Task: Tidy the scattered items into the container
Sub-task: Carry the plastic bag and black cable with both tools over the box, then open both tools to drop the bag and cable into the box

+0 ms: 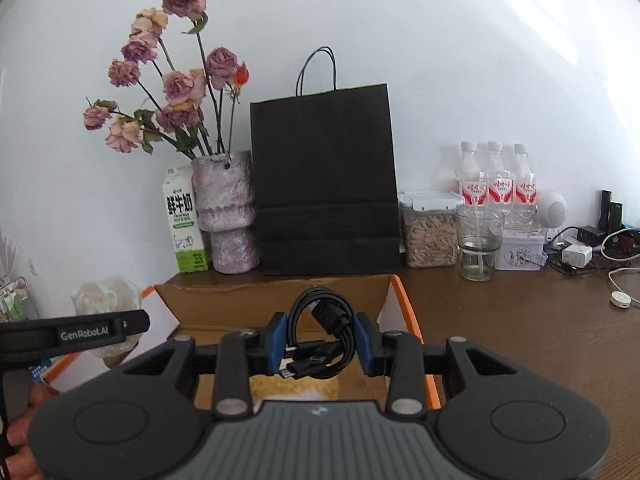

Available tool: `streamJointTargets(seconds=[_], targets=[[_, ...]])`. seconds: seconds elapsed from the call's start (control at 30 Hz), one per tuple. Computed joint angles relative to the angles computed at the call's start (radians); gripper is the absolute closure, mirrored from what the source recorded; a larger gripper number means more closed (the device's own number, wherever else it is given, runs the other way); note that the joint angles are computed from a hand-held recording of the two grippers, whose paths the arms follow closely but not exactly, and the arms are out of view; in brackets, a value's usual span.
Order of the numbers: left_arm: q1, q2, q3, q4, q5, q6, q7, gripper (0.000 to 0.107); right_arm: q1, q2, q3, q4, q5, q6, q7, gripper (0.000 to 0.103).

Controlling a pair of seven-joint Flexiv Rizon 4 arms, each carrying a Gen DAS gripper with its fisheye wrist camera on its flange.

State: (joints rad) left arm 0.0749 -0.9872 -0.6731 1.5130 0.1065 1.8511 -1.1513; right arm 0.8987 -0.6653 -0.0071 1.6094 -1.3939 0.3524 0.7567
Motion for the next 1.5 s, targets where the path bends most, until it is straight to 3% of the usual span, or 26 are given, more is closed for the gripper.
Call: streamJointTargets(seconds=[0.07, 0.43, 0.5, 0.57, 0.63, 0.67, 0.7, 1.07, 1.5], targets=[[-0.017, 0.0, 0.03, -0.003, 0.004, 0.02, 0.003, 0.058, -0.007, -0.007, 0.004, -0.003, 0.02, 0.005, -0.007, 0.069], [-0.011, -0.008, 0.029, -0.004, 0.027, 0.016, -0.002, 0.057, -0.001, -0.028, -0.005, -0.02, 0.054, 0.044, -0.036, 0.068], [-0.019, -0.003, 0.041, 0.0, 0.027, 0.026, 0.0, 0.05, -0.005, -0.028, -0.006, -0.019, 0.054, 0.059, -0.037, 0.068], [-0.052, 0.009, 0.09, -0.001, 0.019, 0.062, -0.005, 0.021, -0.005, -0.027, -0.007, -0.02, 0.054, 0.067, -0.04, 0.065], [-0.092, 0.023, 0.152, 0.0, 0.008, 0.11, -0.024, 0.004, 0.008, -0.026, -0.015, -0.019, 0.037, 0.053, -0.038, 0.042], [-0.092, 0.023, 0.156, 0.003, 0.021, 0.131, -0.034, 0.004, 0.016, -0.026, -0.019, -0.019, 0.028, 0.038, -0.033, 0.014], [-0.086, 0.025, 0.153, 0.008, 0.037, 0.139, -0.047, 0.004, 0.024, -0.025, -0.022, -0.018, 0.017, 0.022, -0.028, 0.0], [-0.109, 0.045, 0.211, 0.006, 0.05, 0.132, -0.141, 0.004, 0.038, -0.029, -0.01, -0.03, 0.006, -0.034, -0.038, 0.0], [-0.103, 0.047, 0.212, 0.014, 0.079, 0.149, -0.164, 0.004, 0.044, -0.029, -0.008, -0.029, 0.012, -0.051, -0.035, 0.0]])
